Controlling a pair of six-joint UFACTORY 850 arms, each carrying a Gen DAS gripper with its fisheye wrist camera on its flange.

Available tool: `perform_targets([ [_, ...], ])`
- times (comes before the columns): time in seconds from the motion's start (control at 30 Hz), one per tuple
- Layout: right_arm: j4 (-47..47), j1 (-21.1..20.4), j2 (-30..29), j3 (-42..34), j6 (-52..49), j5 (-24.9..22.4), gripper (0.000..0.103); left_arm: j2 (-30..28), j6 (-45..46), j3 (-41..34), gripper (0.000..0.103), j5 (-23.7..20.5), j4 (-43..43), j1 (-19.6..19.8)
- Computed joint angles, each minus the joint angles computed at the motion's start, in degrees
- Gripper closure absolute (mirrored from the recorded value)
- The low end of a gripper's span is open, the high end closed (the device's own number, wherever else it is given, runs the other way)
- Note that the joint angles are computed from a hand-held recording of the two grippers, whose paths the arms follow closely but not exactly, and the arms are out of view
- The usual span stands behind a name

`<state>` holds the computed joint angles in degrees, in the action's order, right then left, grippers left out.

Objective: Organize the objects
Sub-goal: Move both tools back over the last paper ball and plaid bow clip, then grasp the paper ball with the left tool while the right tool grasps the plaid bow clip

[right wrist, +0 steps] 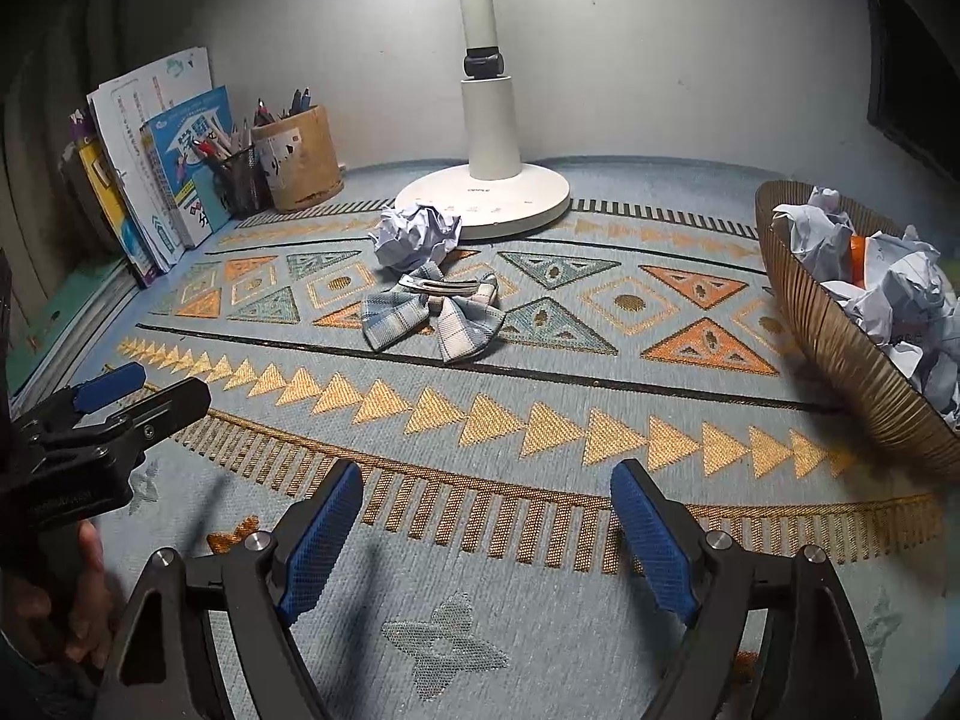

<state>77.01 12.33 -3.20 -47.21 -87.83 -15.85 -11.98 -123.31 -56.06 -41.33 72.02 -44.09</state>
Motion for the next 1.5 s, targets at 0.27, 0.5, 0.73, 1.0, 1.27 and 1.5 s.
perform_targets([
  [0.27, -6.9, 0.8, -0.6, -0.8, 5.4, 0.2, 0.019, -0.5, 2.4, -0.7, 0.001, 1.0, -2.5, 0.6],
  [0.5, -33.6, -0.8, -7.1, -12.2, 28.3, -13.5, 0.019, 2.4, 5.0, -2.2, 0.001, 14.9, 0.1, 7.6],
  [0.73, -27.1, 0.0, -14.5, -20.2, 14.1, -13.5, 0.019, -11.4, 39.6, -18.1, 0.001, 22.6, -26.3, 15.0],
  [1.0, -23.6, 3.0, -19.4, -23.3, 4.9, -8.8, 0.019, -17.8, 52.7, -24.4, 0.017, 25.1, -38.5, 17.4],
  [1.27, -20.6, 3.5, -19.3, -22.8, 1.9, -9.0, 0.063, -14.0, 34.8, -19.1, 0.058, 27.7, -21.6, 16.7],
  [1.5, -15.1, 0.6, -13.6, -16.6, 2.6, -13.7, 0.082, -3.3, 3.2, -6.9, 0.058, 24.4, 5.9, 12.2],
])
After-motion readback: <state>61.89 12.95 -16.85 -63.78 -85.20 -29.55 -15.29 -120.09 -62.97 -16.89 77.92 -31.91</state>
